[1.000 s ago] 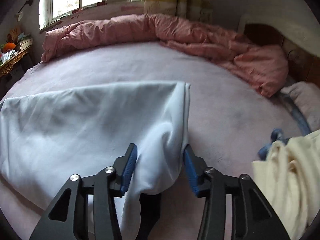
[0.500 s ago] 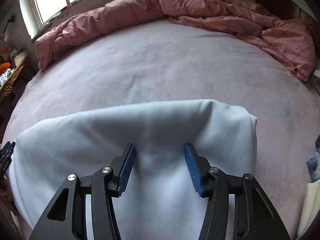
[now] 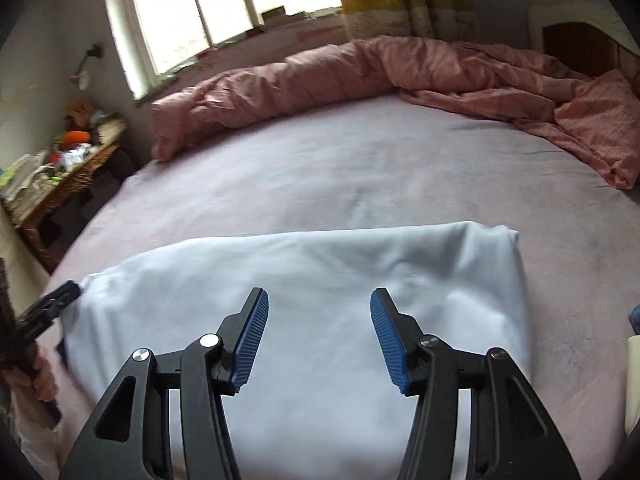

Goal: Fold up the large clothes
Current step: 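Grasp the folded jacket edge with the left gripper while the right gripper grasps its end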

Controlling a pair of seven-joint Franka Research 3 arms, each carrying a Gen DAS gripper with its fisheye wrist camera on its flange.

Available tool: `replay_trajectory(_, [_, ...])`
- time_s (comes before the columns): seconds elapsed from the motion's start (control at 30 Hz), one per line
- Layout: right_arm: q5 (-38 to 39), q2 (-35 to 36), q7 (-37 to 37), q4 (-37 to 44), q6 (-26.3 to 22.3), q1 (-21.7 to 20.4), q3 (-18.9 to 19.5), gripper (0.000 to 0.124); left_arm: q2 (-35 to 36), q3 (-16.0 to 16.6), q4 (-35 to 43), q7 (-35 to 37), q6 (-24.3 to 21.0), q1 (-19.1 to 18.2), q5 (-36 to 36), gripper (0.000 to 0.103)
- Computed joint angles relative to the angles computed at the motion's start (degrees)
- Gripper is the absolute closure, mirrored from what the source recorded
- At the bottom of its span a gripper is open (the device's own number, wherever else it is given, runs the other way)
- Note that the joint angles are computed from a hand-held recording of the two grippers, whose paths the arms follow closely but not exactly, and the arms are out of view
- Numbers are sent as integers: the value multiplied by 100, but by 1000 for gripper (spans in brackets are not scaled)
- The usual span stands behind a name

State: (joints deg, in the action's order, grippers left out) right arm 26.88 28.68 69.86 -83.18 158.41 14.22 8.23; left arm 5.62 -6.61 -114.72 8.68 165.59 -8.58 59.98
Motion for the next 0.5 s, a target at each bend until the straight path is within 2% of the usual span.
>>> replay_trajectory(0.03, [260, -188, -285, -205, -74, -100, 190, 68, 5, -79, -40, 66, 158, -26, -228, 56])
replay_trajectory(0.07, [243, -395, -267, -430, -202, -47, 179, 68, 44, -126, -71, 136, 422, -40, -418, 58])
replay_trajectory(0.13, [-378, -750, 593, -906, -190, 382, -300, 68, 207, -355, -61, 883, 800, -12, -1428, 63])
replay_trajectory(0.17, [-391, -979, 882, -1305, 129, 446, -369, 69, 281, -385, 19, 1039, 793, -81, -1631, 70])
replay_trajectory(0.2, [-159, -1122, 804, -1568, 376, 342, -238, 71, 342, -324, 180, 995, 550, -239, -1599, 76])
replay_trajectory(0.23, [12, -1208, 734, -1700, 408, 258, -142, 76, 387, -217, 332, 843, 282, -425, -1443, 78])
replay_trajectory(0.3, [413, -1246, 348, -1657, -77, 34, 86, 85, 453, -113, 350, 659, 418, -531, -1356, 82])
replay_trajectory(0.4, [1173, -1184, -188, -1410, -888, -162, 282, 102, 666, -503, 137, 1697, 633, -167, -2762, 83])
replay_trajectory(0.43, [1244, -1135, -246, -1305, -1029, -129, 263, 107, 744, -437, 130, 1736, 533, -219, -2855, 83])
replay_trajectory(0.5, [1190, -1073, -319, -1191, -1039, 23, 210, 108, 842, -92, 138, 1507, 336, -501, -2598, 100])
